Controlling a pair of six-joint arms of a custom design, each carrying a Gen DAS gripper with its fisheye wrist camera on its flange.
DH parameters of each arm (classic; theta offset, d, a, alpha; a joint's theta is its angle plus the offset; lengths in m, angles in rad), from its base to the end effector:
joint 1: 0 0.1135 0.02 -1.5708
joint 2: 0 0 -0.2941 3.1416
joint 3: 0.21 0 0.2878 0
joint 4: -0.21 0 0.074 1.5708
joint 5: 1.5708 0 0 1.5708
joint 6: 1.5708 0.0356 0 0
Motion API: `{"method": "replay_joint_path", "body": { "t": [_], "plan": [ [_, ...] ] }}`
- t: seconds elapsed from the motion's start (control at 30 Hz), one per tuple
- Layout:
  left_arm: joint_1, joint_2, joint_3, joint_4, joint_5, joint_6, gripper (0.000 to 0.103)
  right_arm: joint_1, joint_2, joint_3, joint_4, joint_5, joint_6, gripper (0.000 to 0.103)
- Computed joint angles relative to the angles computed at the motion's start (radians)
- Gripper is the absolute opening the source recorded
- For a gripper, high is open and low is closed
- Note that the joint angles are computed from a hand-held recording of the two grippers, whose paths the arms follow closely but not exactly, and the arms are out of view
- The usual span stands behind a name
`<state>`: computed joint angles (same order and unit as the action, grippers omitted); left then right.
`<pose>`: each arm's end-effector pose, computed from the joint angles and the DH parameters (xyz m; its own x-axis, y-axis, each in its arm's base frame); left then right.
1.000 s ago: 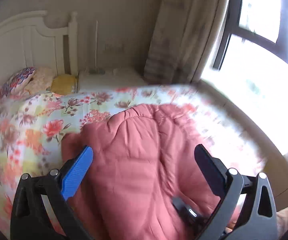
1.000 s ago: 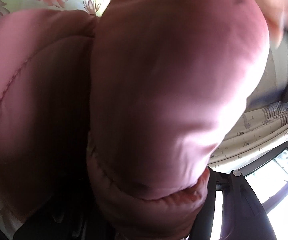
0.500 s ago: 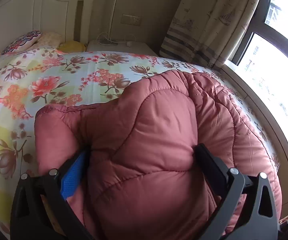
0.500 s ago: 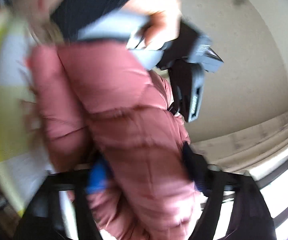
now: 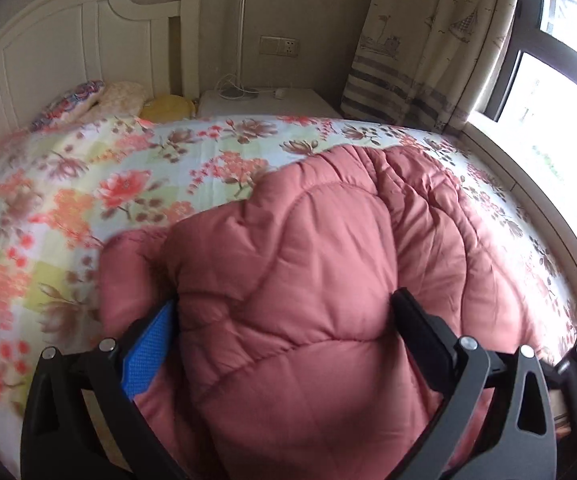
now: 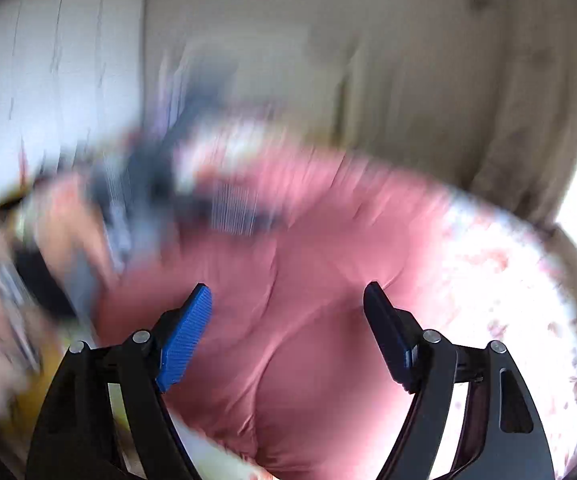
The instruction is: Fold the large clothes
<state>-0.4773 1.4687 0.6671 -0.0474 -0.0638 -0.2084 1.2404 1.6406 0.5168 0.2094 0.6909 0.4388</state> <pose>0.2687 -0.1364 0.1634 -0.7394 0.1500 -0.6563 0.2740 0.9575 -0.0899 0.1117 0.2558 0.0986 -0.4888 -0.4158 -0.7669 -0.4365 0.8777 -0.1977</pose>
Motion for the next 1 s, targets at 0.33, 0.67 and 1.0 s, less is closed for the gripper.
{"method": "replay_joint_path", "body": {
  "t": [0.33, 0.67, 1.0],
  "plan": [
    [-0.142, 0.004, 0.207, -0.207, -0.241, -0.154, 0.101, 0.135, 0.087, 0.026, -0.040, 0.153, 0.070, 0.078],
    [-0.071, 0.156, 0.029, 0.131, -0.212, -0.121, 0.101, 0.152, -0.076, -0.088, 0.039, 0.045, 0.010, 0.077],
    [-0.055, 0.132, -0.016, 0.193, -0.165, -0.155, 0.101, -0.386, -0.415, -0.041, -0.056, -0.227, -0.097, 0.053]
  ]
}}
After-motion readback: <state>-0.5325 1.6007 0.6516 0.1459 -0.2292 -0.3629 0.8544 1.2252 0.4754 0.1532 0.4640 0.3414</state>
